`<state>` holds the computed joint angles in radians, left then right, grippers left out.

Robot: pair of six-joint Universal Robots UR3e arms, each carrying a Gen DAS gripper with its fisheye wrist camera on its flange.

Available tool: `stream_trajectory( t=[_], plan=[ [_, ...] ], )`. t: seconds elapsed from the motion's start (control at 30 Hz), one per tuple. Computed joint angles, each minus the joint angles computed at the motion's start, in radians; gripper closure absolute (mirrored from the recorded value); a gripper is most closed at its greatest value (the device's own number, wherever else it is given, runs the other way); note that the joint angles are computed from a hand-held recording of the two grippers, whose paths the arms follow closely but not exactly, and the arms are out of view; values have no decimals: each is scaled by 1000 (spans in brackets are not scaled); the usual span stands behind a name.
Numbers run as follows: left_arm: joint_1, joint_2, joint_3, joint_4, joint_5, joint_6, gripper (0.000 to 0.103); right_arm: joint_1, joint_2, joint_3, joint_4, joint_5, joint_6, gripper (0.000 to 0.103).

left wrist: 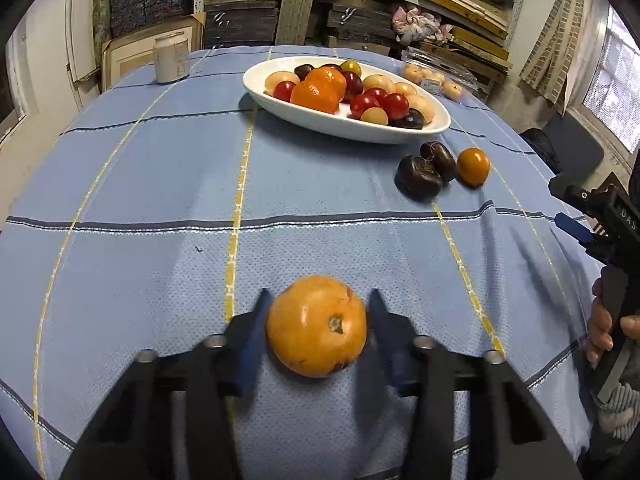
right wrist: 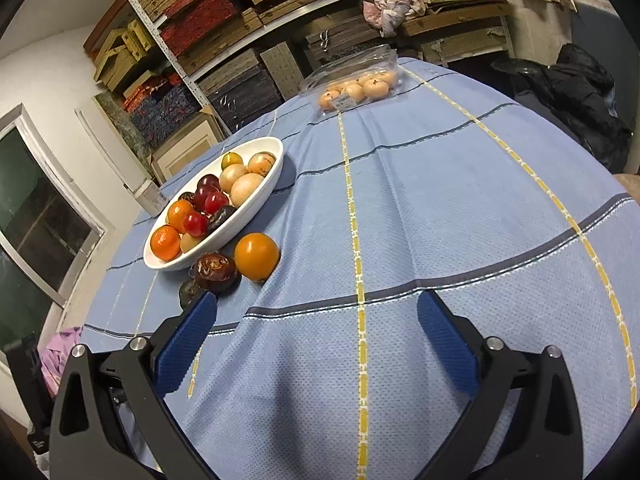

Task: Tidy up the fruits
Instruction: 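Grasp the speckled tan-orange fruit with the left tool, then grasp the orange round fruit with the right tool while the left tool holds its fruit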

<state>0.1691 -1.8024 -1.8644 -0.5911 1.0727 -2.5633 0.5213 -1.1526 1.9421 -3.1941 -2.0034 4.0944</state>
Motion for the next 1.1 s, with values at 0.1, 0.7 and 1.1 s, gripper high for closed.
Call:
stream_trajectory(
  t=[0.1, 0.7, 1.1],
  plan=[
    [-7, 12, -20, 21, 16, -10, 59, 8, 13, -27, 23, -12, -19, 4],
    [-163, -269, 307, 173, 69, -143, 60, -81, 236, -509, 381, 84, -431, 40],
    [-176, -315, 366, 99, 70, -128, 60, -98, 293, -611, 457, 142, -454, 42]
  ],
)
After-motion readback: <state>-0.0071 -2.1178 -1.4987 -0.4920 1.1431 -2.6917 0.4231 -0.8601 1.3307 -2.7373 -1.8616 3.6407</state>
